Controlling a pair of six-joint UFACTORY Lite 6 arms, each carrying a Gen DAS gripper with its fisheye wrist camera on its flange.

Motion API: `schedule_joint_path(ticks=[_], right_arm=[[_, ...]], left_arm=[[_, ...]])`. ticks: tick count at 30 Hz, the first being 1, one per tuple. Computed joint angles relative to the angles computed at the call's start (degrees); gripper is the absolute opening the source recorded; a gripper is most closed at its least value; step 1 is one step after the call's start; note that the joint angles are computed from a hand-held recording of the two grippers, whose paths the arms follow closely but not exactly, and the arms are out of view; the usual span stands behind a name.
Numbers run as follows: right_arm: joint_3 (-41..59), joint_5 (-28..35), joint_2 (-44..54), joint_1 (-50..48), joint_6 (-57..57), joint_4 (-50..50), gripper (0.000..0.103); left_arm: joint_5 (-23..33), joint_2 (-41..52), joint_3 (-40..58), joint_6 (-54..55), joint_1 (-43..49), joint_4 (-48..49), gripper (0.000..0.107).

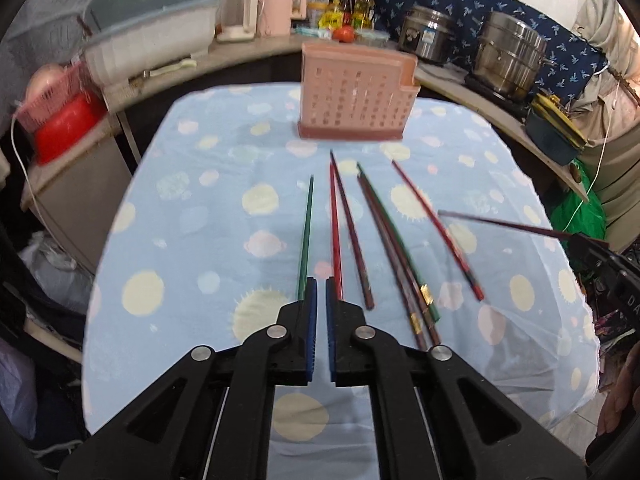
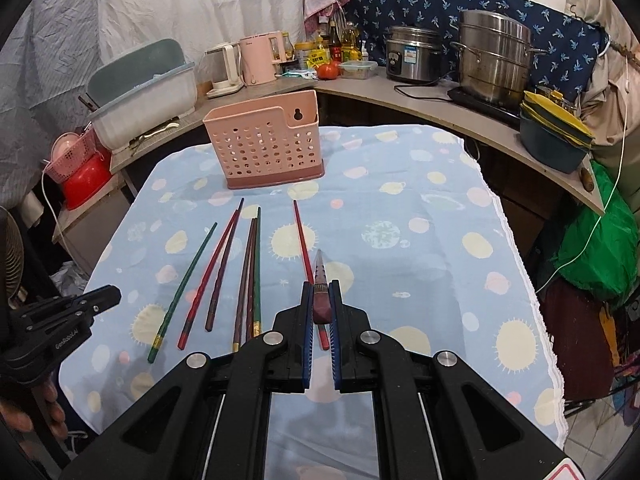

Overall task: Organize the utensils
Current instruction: 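Lift both chopsticks, insert them upright into the pink caddy and open both tools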

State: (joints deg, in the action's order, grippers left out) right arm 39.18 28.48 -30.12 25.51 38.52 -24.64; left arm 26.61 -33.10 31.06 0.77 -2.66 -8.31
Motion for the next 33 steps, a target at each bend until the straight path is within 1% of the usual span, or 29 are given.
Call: schedule_joint_path(ticks=[1, 2, 3, 6, 8, 12, 13, 15, 16, 17, 18, 20, 25, 29, 33], right_arm=[[-0.6, -0.2, 0.1, 0.1, 0.2, 0.1, 0.007], [-1.3, -0.4, 0.0, -0.1, 0.1, 0.4, 0.007], [-1.6, -0.5, 0.1, -0.2, 0.0, 0.7, 0.007], [-1.9, -0.6, 0.4, 0.0, 0.6, 0.3, 0.007], [-1.8, -0.7, 0.7, 0.0, 0.8, 0.1, 0.007], [-1.6, -0.7, 0.9, 0.0, 1.0, 0.1, 0.007], [-1.6, -0.7, 1.0, 0.0, 1.0, 0.2, 0.007], [-1.6, -0.8, 1.2, -0.2, 0.9, 0.3, 0.007], [-1.6, -0.9, 1.4, -0.2, 0.9, 0.3, 0.007], [-1.6, -0.9, 1.4, -0.1, 1.0, 0.3, 0.007], [-1.7, -0.9, 1.5, -0.1, 1.0, 0.3, 0.007], [-1.7, -1.0, 1.5, -0.2, 1.0, 0.3, 0.007], [-1.7, -1.0, 1.4, -0.1, 1.3, 0.0, 0.007], [-1.2, -0.5, 0.4, 0.1, 1.2, -0.1, 0.007], [0.9, 0.4, -0.6, 0.6, 0.9, -0.5, 0.007]], left_arm=[[-1.4, 0.3, -1.7, 1.3, 0.4, -1.4, 0.008], [-3.3, 1.5, -3.3, 1.8, 0.4, -2.1, 0.014], [-4.8, 2.8, -4.4, 2.1, 0.5, -2.6, 0.016], [-8.3, 6.5, -6.9, 12.8, 2.6, -12.6, 0.016], [-10.3, 8.4, -8.1, 15.9, 3.0, -15.4, 0.016], [-12.3, 10.1, -9.8, 27.7, 4.3, -26.0, 0.016], [-13.2, 10.3, -10.1, 27.7, 4.0, -26.0, 0.016], [-14.1, 11.1, -10.5, 31.0, 3.9, -28.9, 0.016], [-14.6, 11.7, -10.5, 30.9, 3.9, -28.6, 0.016], [-14.5, 12.6, -10.5, 32.9, 4.1, -30.3, 0.013], [-14.7, 12.8, -10.7, 34.6, 4.4, -31.9, 0.007], [-14.9, 12.1, -11.2, 34.0, 4.3, -30.8, 0.007], [-12.9, 8.3, -11.6, 25.2, 3.9, -21.8, 0.007], [-8.1, 1.9, -10.4, 17.2, 4.0, -13.8, 0.007], [-2.5, -3.3, -5.4, 11.5, 3.9, -8.8, 0.007]])
